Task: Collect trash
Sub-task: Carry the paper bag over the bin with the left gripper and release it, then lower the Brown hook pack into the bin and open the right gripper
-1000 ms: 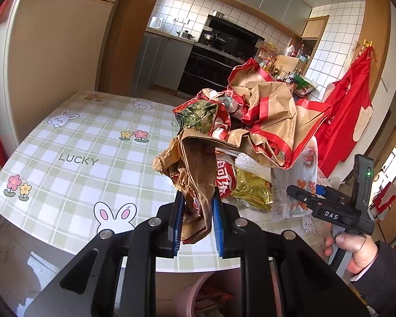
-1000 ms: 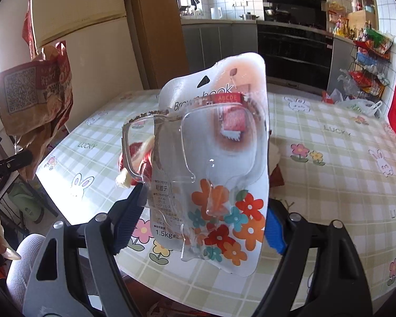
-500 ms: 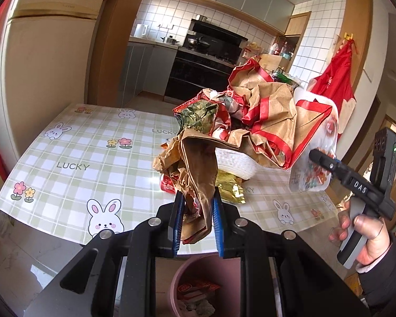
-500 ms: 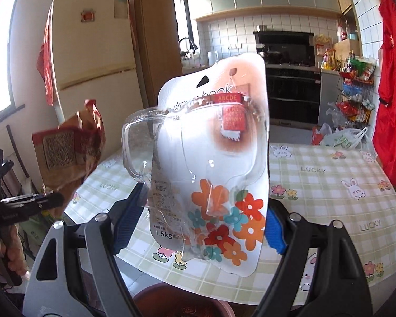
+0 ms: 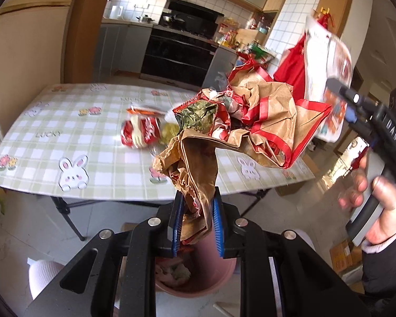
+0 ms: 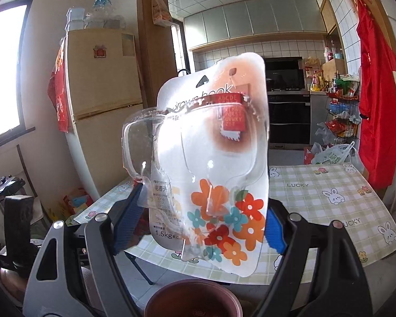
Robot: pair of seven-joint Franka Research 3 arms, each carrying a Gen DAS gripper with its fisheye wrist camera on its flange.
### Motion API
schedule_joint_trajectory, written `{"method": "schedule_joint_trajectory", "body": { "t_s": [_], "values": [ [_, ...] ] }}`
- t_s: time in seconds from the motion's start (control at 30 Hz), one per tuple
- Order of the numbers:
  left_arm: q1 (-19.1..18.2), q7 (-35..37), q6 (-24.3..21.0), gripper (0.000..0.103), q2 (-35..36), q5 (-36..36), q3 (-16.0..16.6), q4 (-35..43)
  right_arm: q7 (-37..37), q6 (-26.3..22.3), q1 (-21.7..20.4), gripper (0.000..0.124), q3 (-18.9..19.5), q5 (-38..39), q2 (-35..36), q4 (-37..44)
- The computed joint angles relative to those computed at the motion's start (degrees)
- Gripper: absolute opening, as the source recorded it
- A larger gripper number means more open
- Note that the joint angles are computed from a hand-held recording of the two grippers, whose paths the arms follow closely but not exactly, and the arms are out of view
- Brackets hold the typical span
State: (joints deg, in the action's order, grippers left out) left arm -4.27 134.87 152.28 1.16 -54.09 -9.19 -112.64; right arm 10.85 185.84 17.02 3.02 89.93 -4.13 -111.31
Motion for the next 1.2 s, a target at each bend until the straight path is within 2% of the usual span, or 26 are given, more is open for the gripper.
{"method": "schedule_joint_trajectory", "body": {
  "t_s": [0.07, 0.2, 0.3, 0.4, 0.47, 0.6, 0.7, 0.83, 0.97, 1.1, 1.2],
  "values": [
    [-0.21, 0.25, -0.99, 0.020, -0.10, 0.41, -0.18, -1.02, -3.83, 0.76, 0.13, 0.079, 0.34, 3.45, -0.91, -0.19],
    [-0.39, -1.87, -2.39, 0.020, 1.56, 2.96, -0.44, -0.87, -2.28, 1.22, -0.19, 0.079, 0.89, 1.89, -2.26, -2.00],
    [0.04, -2.62, -3.58, 0.025, 2.85, 3.75, -0.88, -0.29, -1.94, 1.16, 0.00, 0.079, 0.67, 1.59, -2.11, -2.09],
    [0.69, -2.49, -4.64, 0.046, 4.48, 3.50, -1.58, 1.24, -1.35, 0.94, 0.12, 0.079, 0.75, 1.46, -1.24, -1.46],
    [1.16, -2.14, -4.29, 0.073, 5.26, 2.95, -2.01, 2.05, 2.41, 0.79, 0.30, 0.079, 0.76, -2.31, -0.68, -1.71],
    [1.61, -4.64, 2.11, 0.081, 5.01, 3.38, -2.37, 0.87, 9.44, -0.81, 0.65, 0.079, -0.26, -9.86, -0.19, -3.00],
    [2.25, -6.03, 6.72, 0.092, 3.51, 1.43, -2.23, -0.53, 11.83, -1.12, 1.28, 0.079, -0.70, -12.69, -0.33, -4.19],
    [2.27, -5.53, 14.16, 0.095, 1.02, 0.52, -1.53, -2.47, 15.79, -1.17, 1.91, 0.079, -1.30, -17.22, -1.10, -6.31],
    [1.63, -9.18, 22.82, 0.097, -1.65, 5.27, 0.10, -5.47, 23.20, -2.16, 1.96, 0.079, -1.95, -24.16, -1.93, -8.91],
    [0.45, -10.48, 26.33, 0.097, -3.87, 6.29, 2.59, -7.33, 28.15, -3.16, 2.54, 0.080, -2.69, -28.39, -2.53, -10.88],
    [-0.95, -10.13, 27.14, 0.097, -5.01, 5.39, 4.90, -8.09, 32.19, -3.91, 2.55, 0.080, -2.73, -32.68, -2.85, -12.14]
  ]
}}
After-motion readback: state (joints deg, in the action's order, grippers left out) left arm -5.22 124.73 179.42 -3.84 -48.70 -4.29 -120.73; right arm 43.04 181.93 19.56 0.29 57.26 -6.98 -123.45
